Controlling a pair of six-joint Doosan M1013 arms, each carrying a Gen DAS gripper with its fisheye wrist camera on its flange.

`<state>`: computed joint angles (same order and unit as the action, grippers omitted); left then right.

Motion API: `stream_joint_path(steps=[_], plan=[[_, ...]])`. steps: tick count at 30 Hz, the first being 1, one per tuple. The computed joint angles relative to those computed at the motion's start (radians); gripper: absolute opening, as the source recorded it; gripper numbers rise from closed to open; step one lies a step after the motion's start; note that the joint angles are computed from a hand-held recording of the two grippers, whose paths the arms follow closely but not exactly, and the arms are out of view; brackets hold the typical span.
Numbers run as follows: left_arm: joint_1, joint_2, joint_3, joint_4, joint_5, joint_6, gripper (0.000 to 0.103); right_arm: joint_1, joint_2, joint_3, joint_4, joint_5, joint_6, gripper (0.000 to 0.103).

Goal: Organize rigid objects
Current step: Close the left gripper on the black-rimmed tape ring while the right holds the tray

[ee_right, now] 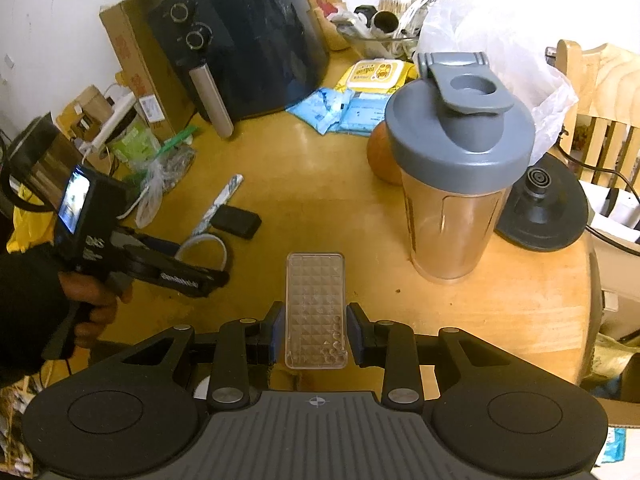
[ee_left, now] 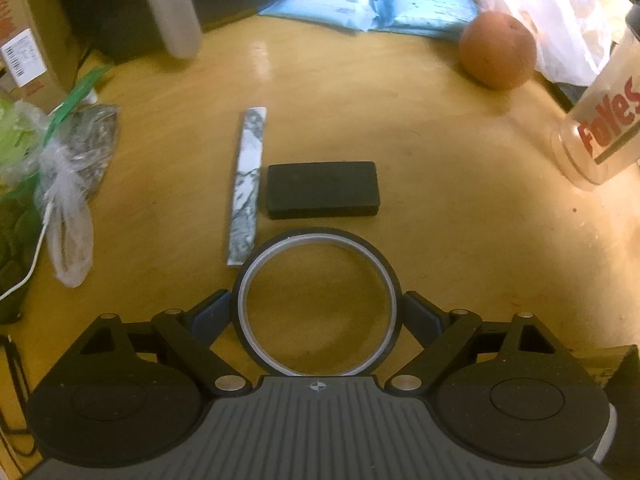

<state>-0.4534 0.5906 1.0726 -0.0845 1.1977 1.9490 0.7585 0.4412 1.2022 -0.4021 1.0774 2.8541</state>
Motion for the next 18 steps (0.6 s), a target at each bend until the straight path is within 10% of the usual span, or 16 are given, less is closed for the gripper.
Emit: stream_joint_path(steps=[18], plan=[[0.018, -0.093, 0.052, -0.058, -0.056, -0.053, 0.092, -0.002, 0.021, -0.032, 0.018, 0.034, -0.081, 0.035]])
